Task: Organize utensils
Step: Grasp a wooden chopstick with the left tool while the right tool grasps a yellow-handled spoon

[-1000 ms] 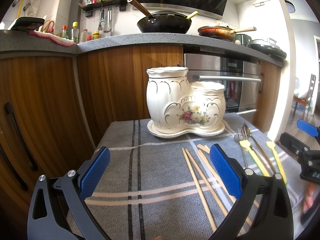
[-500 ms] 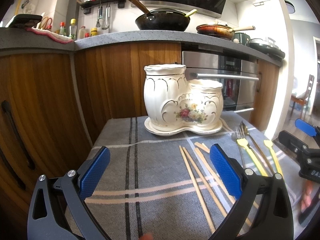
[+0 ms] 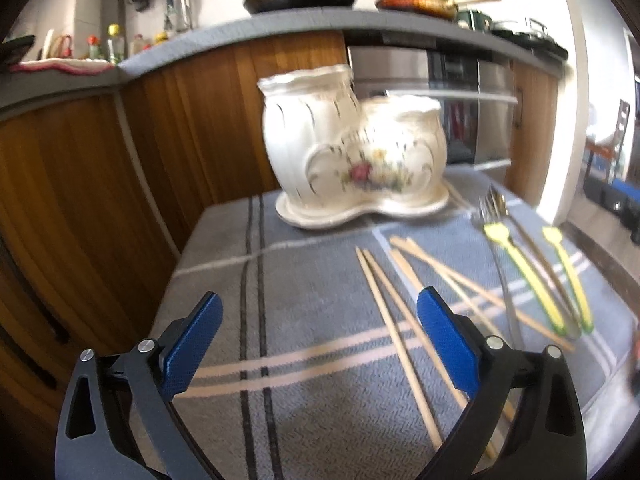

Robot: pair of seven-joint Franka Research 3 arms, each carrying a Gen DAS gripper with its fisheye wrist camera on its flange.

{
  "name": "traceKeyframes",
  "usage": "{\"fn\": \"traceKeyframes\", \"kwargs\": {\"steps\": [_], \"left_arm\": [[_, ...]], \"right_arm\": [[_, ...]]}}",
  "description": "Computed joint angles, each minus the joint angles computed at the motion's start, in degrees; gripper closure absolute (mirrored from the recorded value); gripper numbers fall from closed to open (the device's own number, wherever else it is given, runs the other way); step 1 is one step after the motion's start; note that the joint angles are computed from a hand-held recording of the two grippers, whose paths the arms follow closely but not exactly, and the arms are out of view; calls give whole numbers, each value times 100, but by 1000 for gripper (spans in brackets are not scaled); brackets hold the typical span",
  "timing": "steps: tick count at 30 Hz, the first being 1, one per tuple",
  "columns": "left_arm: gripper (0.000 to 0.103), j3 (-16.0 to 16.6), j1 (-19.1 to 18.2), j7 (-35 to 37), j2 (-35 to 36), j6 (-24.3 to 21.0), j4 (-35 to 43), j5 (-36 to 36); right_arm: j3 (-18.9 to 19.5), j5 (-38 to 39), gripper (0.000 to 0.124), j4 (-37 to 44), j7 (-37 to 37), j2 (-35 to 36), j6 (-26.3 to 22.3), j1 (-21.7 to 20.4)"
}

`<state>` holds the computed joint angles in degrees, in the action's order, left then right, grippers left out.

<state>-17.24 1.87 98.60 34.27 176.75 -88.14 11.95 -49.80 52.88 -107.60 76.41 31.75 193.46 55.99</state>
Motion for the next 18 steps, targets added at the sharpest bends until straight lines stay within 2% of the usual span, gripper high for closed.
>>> {"fn": "traceKeyframes", "kwargs": {"steps": [3, 5, 7, 11, 14, 18], "left_arm": [[8, -145, 84, 141, 40, -255, 70, -57], [12, -174, 95, 234, 42, -364, 91, -115], [25, -258, 130, 390, 98, -620, 212, -216], [38, -522, 275, 871, 200, -1097, 378, -619], [43, -492, 226, 1104, 172, -1175, 359, -824], [51, -544, 226, 1423, 232, -1563, 516, -1151]], "right_arm": [[-126, -66, 26, 24, 208, 6, -427, 24], [-396, -215, 32, 0, 403, 72, -850, 184], [-509, -410, 45, 7, 566, 88, -1193, 249], [-101, -680, 62, -23, 599, -226, -1452, -56], [13, -893, 72, -36, 764, -337, -1690, -150], [338, -1124, 84, 45, 903, -450, -2021, -472]]}}
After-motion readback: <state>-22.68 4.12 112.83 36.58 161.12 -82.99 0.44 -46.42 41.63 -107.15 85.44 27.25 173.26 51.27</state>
